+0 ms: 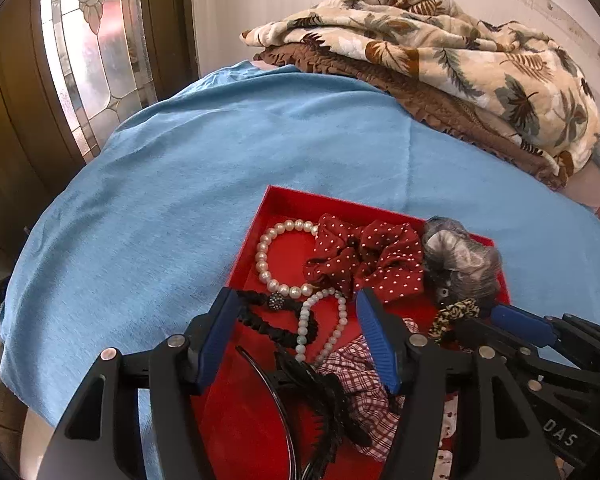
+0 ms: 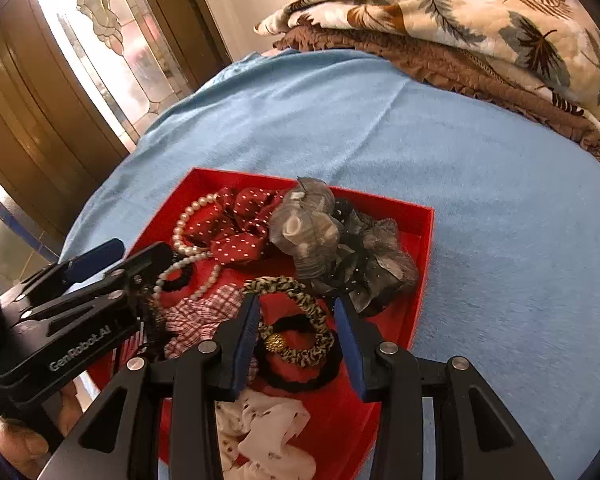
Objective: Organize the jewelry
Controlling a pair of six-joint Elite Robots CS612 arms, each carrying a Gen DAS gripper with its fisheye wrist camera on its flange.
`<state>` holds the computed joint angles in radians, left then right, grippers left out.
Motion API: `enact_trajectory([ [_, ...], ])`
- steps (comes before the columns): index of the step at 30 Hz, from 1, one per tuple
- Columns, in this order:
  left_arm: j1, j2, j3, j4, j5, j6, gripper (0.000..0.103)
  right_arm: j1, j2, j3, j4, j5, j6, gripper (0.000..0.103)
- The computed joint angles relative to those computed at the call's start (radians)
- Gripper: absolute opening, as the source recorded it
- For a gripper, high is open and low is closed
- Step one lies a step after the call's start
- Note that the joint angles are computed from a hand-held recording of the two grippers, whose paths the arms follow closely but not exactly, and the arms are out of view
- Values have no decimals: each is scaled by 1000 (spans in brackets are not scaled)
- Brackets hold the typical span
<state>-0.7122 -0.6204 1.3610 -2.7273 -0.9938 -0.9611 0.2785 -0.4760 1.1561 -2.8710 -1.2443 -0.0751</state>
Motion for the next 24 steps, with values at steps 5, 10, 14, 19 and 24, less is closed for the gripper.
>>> enact_trajectory([
  [5,-8,-5,10,-18,24,6,68,-9,-28,52,-57,19,24,43],
  [10,-21,-10,22,-43,61,17,69,-17,-55,107,-122,8,38,47],
  [14,-44,-14,32,-45,160,2,77,-21,-81,168,-195,-31,27,55],
  [19,-100,-12,43,5,476,-60,97,-30,-109,247,-252,-83,10,58],
  [24,-145,-16,72,-19,634,-79,103,-38,-133,312,-299,-122,5,59],
])
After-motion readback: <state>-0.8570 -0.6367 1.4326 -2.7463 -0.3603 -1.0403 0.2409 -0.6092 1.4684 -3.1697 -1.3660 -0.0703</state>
